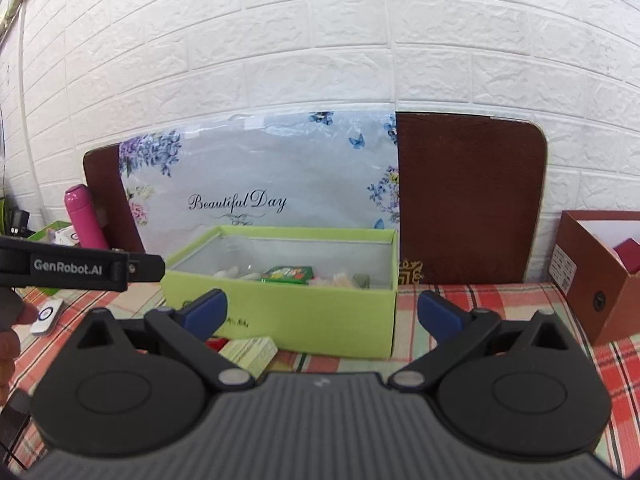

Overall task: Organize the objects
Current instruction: 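Withdraw both grippers from the lime-green box back over the table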

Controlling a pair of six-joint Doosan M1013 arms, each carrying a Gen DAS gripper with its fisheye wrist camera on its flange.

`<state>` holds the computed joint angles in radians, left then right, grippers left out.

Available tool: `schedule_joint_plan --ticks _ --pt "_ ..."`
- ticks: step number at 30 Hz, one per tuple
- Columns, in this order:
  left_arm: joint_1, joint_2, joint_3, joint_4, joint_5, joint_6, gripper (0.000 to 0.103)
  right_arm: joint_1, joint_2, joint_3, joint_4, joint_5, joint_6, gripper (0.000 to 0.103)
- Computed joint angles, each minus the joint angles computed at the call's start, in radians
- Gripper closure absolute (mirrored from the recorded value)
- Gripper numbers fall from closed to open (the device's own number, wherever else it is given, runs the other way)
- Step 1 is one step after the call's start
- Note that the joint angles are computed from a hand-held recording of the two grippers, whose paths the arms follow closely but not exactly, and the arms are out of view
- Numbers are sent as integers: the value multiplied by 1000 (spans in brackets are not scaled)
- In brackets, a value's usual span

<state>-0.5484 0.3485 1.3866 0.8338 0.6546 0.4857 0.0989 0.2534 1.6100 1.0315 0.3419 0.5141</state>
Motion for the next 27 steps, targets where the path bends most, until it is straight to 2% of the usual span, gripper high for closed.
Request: schedule_joint_plan --ticks 8,14,16,21,27 --pt "-37 -51 114 35 16 -98 14 5 -82 140 46 -57 -89 0" --pt "-57 -65 166 57 39 -126 14 28 -113 227 73 -160 -164 0" --pt "-59 -65 175 46 44 -118 14 29 -117 246 30 -163 -115 0" --pt "-58 -69 201 12 49 -105 14 31 -125 291 16 -171 -68 0" --pt "-53 -86 247 6 38 -116 14 35 -120 304 -142 -145 109 0"
